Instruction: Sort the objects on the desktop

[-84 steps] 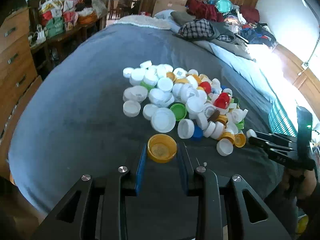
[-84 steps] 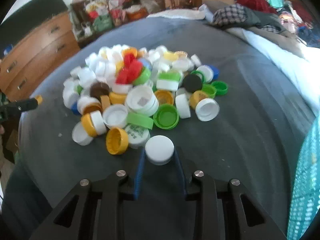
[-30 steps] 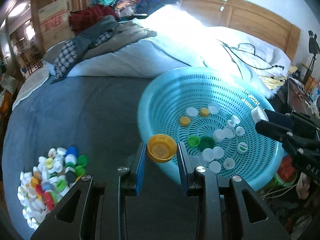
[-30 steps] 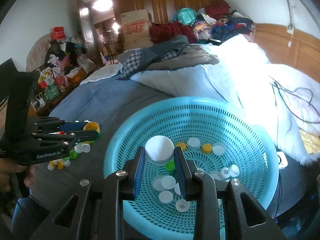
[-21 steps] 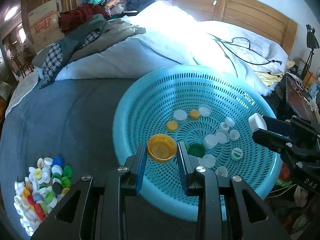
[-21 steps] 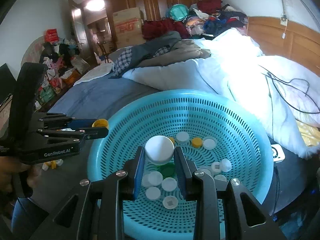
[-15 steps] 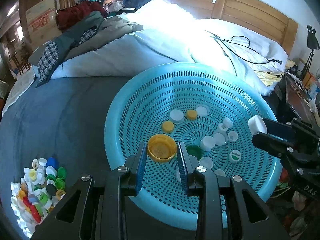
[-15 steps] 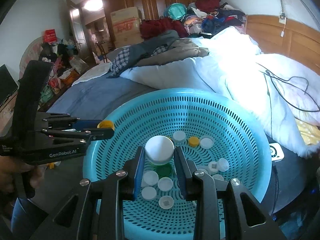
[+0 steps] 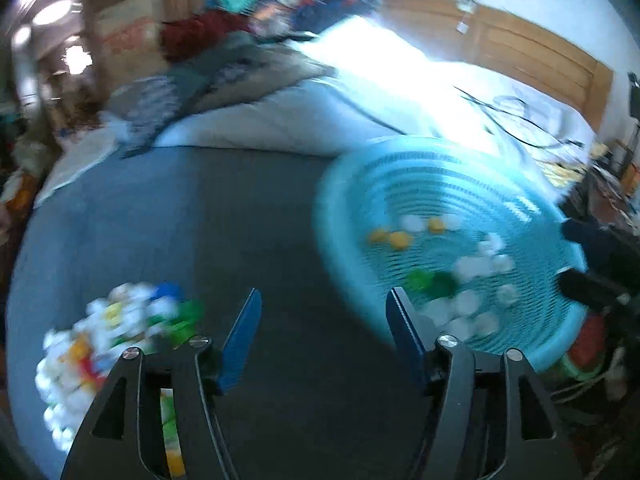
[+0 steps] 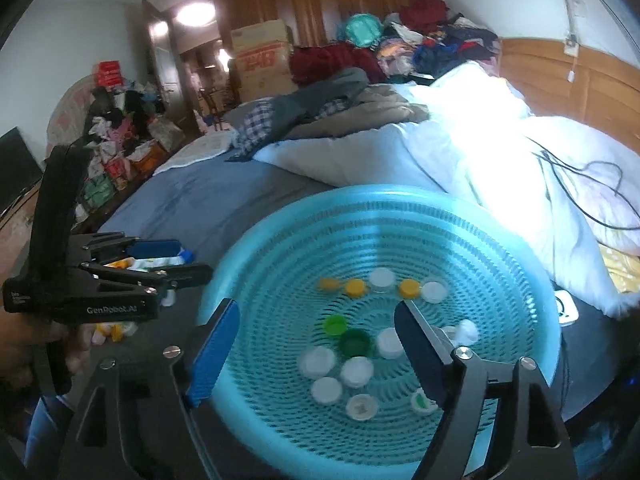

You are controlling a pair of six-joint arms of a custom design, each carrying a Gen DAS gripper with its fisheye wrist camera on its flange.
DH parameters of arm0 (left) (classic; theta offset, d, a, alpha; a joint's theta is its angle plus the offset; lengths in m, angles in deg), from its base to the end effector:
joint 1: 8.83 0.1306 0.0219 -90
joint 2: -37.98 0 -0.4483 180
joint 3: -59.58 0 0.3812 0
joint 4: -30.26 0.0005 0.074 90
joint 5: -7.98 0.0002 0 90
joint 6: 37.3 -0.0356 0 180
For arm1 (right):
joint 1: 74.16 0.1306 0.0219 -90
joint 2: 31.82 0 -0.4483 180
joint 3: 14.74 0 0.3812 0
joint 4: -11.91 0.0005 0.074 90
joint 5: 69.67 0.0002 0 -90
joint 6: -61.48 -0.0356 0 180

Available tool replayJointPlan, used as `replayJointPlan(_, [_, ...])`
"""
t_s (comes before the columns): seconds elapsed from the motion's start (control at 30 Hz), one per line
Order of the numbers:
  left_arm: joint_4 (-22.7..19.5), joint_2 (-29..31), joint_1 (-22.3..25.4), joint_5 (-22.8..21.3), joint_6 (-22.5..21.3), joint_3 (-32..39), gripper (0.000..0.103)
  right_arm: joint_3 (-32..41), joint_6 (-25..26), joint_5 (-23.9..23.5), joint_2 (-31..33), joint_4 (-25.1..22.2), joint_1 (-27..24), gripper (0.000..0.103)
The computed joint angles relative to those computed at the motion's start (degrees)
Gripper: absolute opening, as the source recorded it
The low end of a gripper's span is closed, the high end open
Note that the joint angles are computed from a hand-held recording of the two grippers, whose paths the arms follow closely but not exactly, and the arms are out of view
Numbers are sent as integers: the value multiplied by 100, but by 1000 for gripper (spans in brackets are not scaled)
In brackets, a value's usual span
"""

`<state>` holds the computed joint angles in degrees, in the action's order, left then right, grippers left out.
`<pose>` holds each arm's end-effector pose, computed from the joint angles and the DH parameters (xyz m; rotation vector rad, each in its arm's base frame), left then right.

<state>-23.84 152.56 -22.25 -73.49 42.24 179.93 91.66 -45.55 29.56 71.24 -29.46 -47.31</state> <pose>0.6407 -0.1588 0.4949 0.5657 2.3447 -0.2034 0.5288 0.2608 0.5221 -0.1036 2.2327 0.2395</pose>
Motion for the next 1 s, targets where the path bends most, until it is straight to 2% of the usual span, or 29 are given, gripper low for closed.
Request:
replayJointPlan(0.07, [638, -425, 337, -235, 120, -746, 66, -31, 140, -1, 3, 137, 223, 88])
replayJointPlan(0.13, [1141, -783, 772, -450, 314, -1401, 74, -15, 275, -66, 74, 253, 462, 94])
replayJointPlan(0.2, [1451, -1009, 1219, -689, 547, -1891, 76, 81, 417, -159, 241, 253, 669, 96])
replayJointPlan(0.33, [1091, -887, 2194, -819, 1189, -2156, 76, 507, 450, -564, 868, 79, 964, 99])
replayJointPlan(0.4, [811, -627, 2651, -819, 1495, -2099, 76, 894, 510, -658, 1312, -94, 1055, 98])
replayJointPlan(0.5, [629, -273, 3015, -866, 1625, -1881, 76, 1653, 421, -673, 2010, -519, 1069, 98])
replayJointPlan(0.63, [712, 30, 3125, -874, 1378, -1532, 78, 2606, -103, -471, 2784, -1076, 943, 100])
replayJointPlan(0.67, [746, 89, 3130, -897, 1373, -1460, 79, 2920, -241, -328, 3015, -1354, 929, 101])
replayJointPlan(0.73, [794, 246, 3154, -866, 1370, -1282, 89, 3229, -377, -258, 3273, -1637, 922, 103])
replayJointPlan(0.83, [640, 481, 3211, -783, 1299, -1033, 102, 2905, -455, 115, 3198, -1079, 1006, 103])
replayJointPlan(0.87, [621, 545, 3212, -849, 1221, -955, 102, 2932, -498, 254, 3233, -1047, 1050, 103])
replayJointPlan(0.9, [783, 494, 3185, -940, 1179, -1064, 102, 2937, -465, 335, 3240, -1056, 1068, 103])
replayJointPlan(1.0, [945, 427, 3169, -1007, 1190, -1191, 102, 2874, -479, 322, 3195, -1017, 1066, 103])
